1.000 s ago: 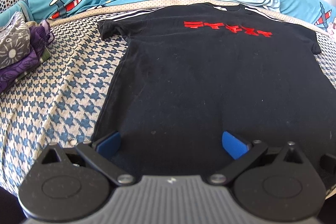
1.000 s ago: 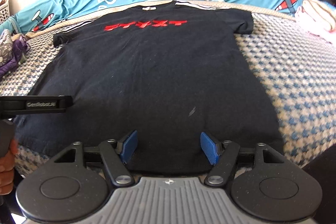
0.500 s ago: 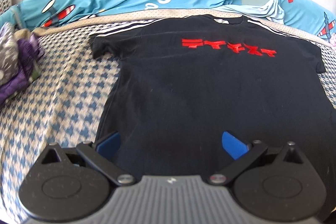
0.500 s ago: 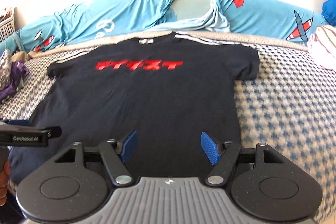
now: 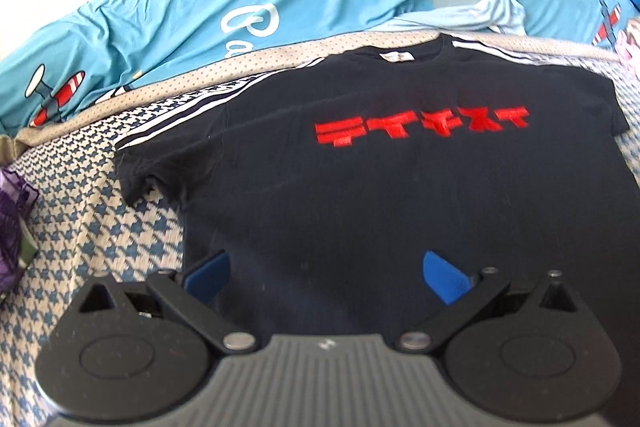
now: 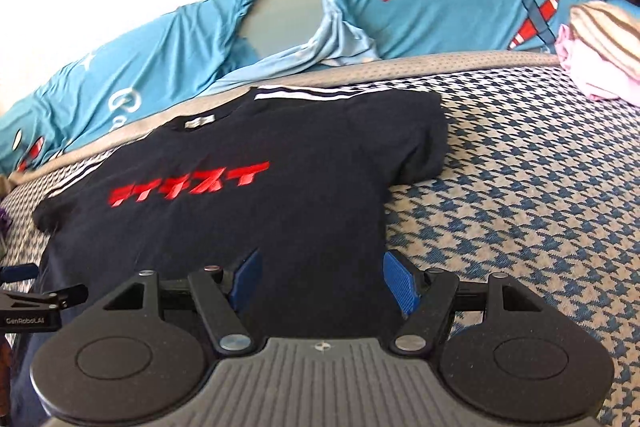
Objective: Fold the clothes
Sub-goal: 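Move the open right tool away from the T-shirt over the bedspread, then grasp the shirt's side edge with the right tool, fold it inward, release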
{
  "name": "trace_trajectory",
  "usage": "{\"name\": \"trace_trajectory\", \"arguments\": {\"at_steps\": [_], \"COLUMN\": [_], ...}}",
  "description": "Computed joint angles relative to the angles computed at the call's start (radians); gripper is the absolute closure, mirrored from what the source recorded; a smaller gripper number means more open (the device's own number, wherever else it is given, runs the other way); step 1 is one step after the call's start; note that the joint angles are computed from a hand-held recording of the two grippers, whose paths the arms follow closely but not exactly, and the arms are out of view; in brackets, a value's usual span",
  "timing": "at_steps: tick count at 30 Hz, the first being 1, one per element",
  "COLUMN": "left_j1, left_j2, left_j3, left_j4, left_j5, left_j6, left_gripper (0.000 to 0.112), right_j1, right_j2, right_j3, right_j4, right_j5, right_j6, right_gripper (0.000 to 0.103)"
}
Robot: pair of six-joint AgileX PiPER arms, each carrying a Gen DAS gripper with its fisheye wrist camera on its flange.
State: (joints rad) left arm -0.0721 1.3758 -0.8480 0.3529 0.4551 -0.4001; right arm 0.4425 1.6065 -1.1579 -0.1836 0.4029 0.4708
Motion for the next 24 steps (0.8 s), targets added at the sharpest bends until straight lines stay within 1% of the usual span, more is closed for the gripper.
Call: {"name": "trace_trajectory", "arguments": {"at_steps": [3,8,12,16,20,22,23,24], "left_j1": [0.029,0.056,0.079,0.093,0.078,0.076,0.077,0.080], "left_j2": [0.042,0.097,0.119,0.128,0.117,0.118,0.118,0.118], "left_j3": [-0.039,-0.093,-0.117,-0.124,-0.105,-0.105,-0.105,-0.104], "left_j4": [-0.037,-0.058,-0.145,-0.256,-0.219,-0.226,-0.238,-0.249], "left_j5": [-0.005,0.000,0.004,0.006,-0.019,-0.018,-0.017,-0.017], "left_j6": [0.005,-0.001,0.062,0.151,0.101,0.109,0.122,0.134], "left_gripper": [0.009,0.009,0.009,0.009,0.009,0.009,0.009,0.009], "right_j1": [-0.026,-0.066,-0.099,-0.139,-0.184,-0.203,-0.204,-0.199], "right_j2": [0.037,0.095,0.145,0.197,0.240,0.265,0.277,0.293], "right_j3": [-0.038,-0.098,-0.150,-0.197,-0.225,-0.241,-0.246,-0.260], "right_j4": [-0.007,0.021,0.063,0.093,0.148,0.223,0.220,0.178], "right_j5": [0.001,0.002,-0.003,-0.020,-0.066,-0.087,-0.099,-0.099], "right_j6": [0.020,0.039,0.047,0.102,0.165,0.148,0.165,0.205], "right_gripper": [0.037,0.037,0.037,0.037,0.036,0.036,0.036,0.036]}}
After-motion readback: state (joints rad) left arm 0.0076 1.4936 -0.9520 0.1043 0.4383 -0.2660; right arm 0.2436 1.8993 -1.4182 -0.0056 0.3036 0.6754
